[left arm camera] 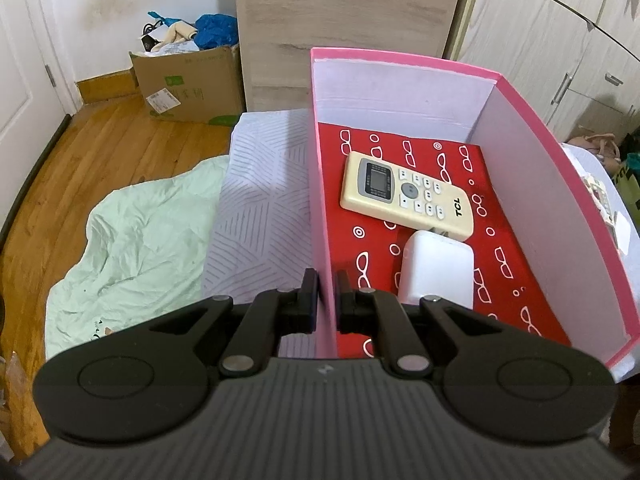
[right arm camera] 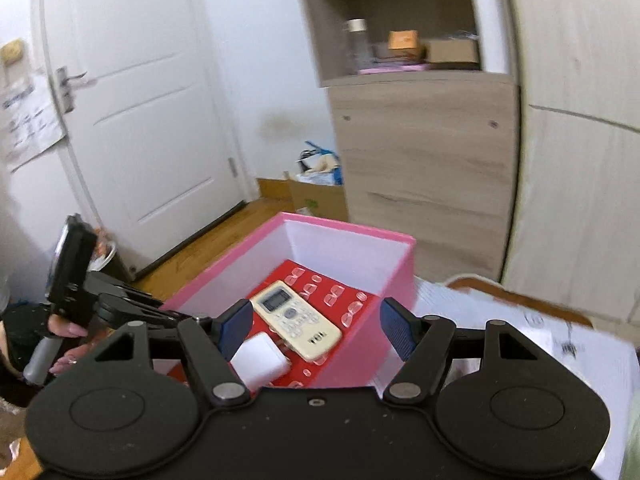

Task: Organize rigid objects
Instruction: 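Return the right tool to the bed and grasp the white remote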

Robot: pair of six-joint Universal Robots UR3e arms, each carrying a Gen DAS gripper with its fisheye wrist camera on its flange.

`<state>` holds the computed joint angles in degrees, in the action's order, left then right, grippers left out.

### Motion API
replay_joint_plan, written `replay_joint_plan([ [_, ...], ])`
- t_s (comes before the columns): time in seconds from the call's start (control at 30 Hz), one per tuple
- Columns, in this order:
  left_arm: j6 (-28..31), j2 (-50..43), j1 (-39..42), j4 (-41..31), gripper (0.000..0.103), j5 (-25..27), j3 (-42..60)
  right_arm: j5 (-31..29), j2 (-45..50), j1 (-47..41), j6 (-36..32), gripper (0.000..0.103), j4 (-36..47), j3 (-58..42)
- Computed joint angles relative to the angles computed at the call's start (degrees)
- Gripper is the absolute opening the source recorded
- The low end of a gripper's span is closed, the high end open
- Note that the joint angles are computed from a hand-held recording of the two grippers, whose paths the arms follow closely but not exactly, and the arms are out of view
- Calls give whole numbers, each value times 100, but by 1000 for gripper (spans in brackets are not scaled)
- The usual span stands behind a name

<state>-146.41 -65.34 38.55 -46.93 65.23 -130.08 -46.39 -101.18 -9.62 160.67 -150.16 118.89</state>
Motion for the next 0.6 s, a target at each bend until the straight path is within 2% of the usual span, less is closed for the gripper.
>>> replay_joint_plan([
  [0.07,50,31,48,-79,7,-42,6,165,-178,-214,-96,75,25,380],
  [0.17,124,41,169,-314,7,-153,95,828,-533,-802,-863,75,745,911],
  [0.3,158,130,185,-296,7,-156,22,727,-908,-1216,-1052,75,624,1591],
  [0.4,153,140,193,-271,7,-169,-5,316,-1063,-1305,-981,75,-28,2075],
  [0.47,132,135,195,-263,7,-177,-8,-170,-902,-1168,-686,75,-988,2343],
  [0.6,144,141,203,-266,7,-179,-11,-1057,84,-659,-394,75,-2451,2175],
])
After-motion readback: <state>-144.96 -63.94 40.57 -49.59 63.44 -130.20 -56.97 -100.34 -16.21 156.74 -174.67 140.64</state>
